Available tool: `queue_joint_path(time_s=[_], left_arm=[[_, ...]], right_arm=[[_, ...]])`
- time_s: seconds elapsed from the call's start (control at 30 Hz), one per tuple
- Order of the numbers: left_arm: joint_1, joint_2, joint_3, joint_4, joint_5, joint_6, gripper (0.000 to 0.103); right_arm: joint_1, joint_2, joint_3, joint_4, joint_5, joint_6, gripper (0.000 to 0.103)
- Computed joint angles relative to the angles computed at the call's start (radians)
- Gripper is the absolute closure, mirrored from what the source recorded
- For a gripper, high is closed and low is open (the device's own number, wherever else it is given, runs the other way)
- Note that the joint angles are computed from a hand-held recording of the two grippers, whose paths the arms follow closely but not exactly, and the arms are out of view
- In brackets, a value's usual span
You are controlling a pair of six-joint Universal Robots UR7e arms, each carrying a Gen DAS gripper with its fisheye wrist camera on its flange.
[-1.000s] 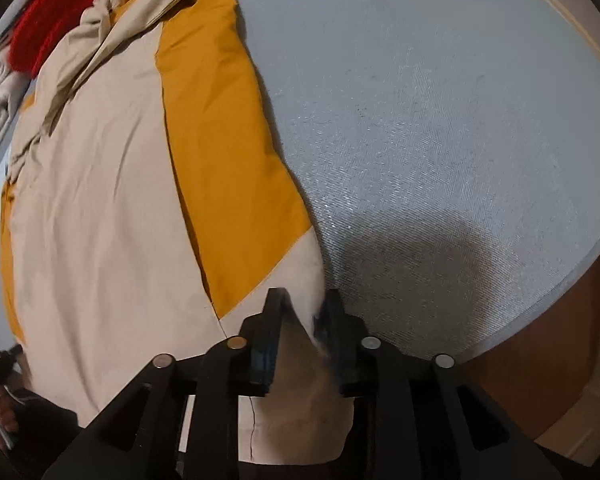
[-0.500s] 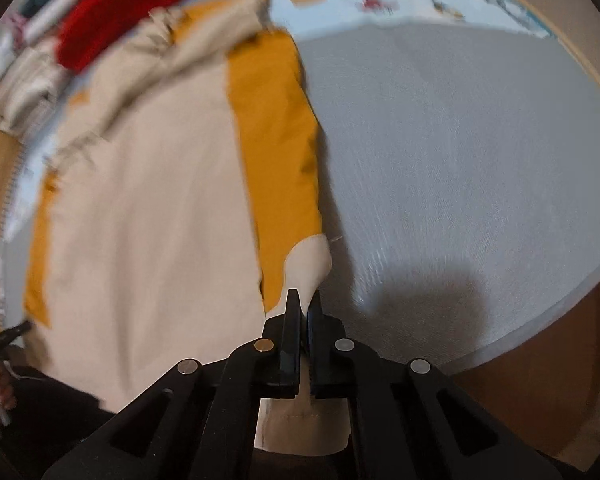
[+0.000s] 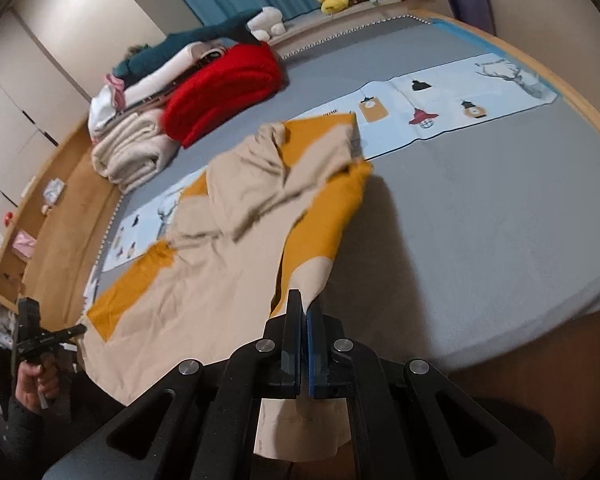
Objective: Fold large clothes
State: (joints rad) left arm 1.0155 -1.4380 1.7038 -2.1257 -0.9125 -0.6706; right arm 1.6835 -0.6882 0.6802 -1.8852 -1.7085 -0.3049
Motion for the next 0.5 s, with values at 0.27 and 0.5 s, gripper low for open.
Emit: queue_joint_path(time_s=[0.27,0.5], left_arm=[[-0.077,-0.126,0.102,0.029,-0.047,-0.086,0.103],[-0.039,-0.068,0.045,-0.034,-0.047,-0.033,0.103]], right_arm=[[-0.031,-0.223,0.268,-0.081,0.023,0.011,0.101],[-0.033,-0.198,0.235,-0.113,0.022,-0.004,0.101]])
